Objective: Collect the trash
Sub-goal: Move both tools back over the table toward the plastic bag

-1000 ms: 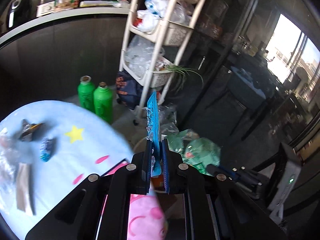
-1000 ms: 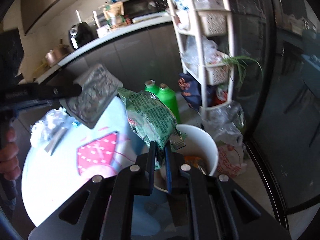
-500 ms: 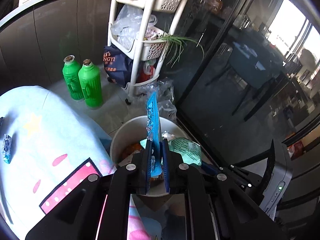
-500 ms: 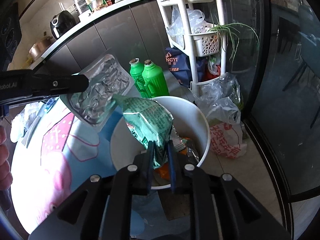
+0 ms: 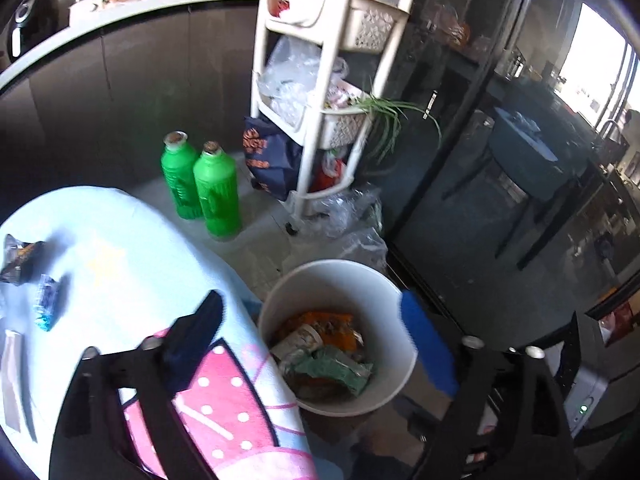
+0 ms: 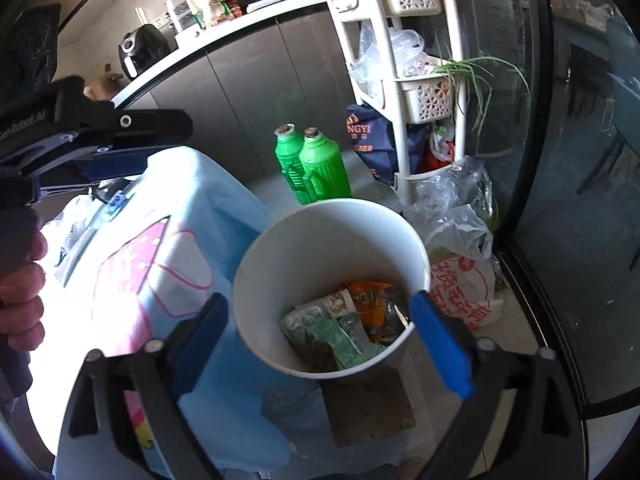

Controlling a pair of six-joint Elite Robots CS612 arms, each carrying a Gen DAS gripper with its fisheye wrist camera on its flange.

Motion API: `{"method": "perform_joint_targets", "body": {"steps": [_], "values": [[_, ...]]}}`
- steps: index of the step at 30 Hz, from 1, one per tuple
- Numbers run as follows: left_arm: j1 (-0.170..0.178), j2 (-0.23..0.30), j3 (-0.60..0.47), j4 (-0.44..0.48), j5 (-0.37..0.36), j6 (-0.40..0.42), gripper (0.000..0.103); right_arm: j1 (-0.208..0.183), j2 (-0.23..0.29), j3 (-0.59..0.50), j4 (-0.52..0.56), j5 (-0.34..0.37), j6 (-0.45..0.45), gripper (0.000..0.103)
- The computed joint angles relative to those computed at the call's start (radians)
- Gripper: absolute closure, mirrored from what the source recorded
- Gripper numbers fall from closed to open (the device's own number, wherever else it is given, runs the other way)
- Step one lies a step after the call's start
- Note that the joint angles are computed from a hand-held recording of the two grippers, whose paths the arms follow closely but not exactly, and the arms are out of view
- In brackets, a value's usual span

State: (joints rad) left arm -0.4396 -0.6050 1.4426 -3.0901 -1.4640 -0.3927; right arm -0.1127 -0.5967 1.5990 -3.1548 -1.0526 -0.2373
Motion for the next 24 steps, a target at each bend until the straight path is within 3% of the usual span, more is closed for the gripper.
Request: {"method": "perform_joint_targets", "body": {"steps": [24], "values": [[0.011,-0.152,0.252,-0.170,0.151,-0.120,0.008,0.049,-0.107,0.081,-0.057,0.028,-0.089,0.003]]}}
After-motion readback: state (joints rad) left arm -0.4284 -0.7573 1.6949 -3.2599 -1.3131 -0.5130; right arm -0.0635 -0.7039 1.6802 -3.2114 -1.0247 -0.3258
